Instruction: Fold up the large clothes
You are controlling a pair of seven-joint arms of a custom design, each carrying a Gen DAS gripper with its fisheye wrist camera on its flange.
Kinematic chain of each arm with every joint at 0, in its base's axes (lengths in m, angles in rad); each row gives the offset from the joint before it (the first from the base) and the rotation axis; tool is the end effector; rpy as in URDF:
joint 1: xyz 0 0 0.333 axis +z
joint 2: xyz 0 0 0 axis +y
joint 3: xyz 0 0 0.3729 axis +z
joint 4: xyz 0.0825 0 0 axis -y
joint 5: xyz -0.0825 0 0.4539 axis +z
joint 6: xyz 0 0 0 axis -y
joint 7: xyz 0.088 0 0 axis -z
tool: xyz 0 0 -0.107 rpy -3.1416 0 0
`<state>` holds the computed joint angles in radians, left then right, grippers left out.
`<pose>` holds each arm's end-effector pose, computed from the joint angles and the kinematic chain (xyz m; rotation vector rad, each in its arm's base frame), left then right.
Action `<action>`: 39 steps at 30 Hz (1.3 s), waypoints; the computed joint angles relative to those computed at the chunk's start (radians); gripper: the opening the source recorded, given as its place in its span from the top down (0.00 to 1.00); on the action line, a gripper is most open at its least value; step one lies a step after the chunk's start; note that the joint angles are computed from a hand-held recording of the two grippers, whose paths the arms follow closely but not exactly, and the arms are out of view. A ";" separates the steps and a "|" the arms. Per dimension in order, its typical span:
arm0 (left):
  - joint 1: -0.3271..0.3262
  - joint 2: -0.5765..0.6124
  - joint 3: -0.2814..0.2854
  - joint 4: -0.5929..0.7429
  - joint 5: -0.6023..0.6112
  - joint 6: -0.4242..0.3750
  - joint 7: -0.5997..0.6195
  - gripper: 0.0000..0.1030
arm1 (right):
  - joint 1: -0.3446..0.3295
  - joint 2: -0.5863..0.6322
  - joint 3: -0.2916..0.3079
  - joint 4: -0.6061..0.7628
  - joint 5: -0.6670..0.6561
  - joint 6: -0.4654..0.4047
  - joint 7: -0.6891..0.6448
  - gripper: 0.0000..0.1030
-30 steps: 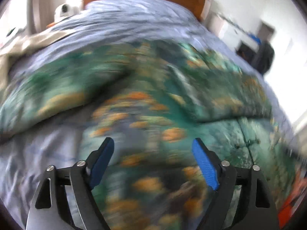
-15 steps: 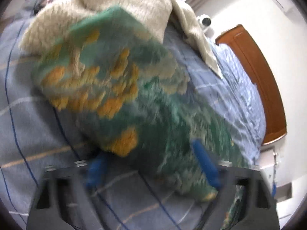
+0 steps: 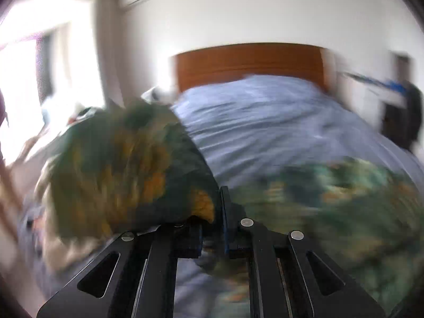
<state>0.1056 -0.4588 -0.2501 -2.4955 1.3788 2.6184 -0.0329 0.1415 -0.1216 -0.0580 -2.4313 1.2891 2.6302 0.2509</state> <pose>0.4693 -0.0983 0.5067 -1.6906 1.1724 -0.5596 0.5332 0.0210 0.3813 -1.8935 1.3580 -0.1556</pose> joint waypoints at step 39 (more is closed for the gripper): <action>-0.001 -0.070 -0.009 -0.299 -0.873 0.376 0.461 0.25 | 0.044 0.639 0.095 0.840 -0.806 -0.111 0.772 0.49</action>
<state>0.1051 -0.5290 -0.2587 -2.7950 0.5062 2.9949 0.4284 0.1856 0.5174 0.0374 -1.5917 0.4833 2.5195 1.0228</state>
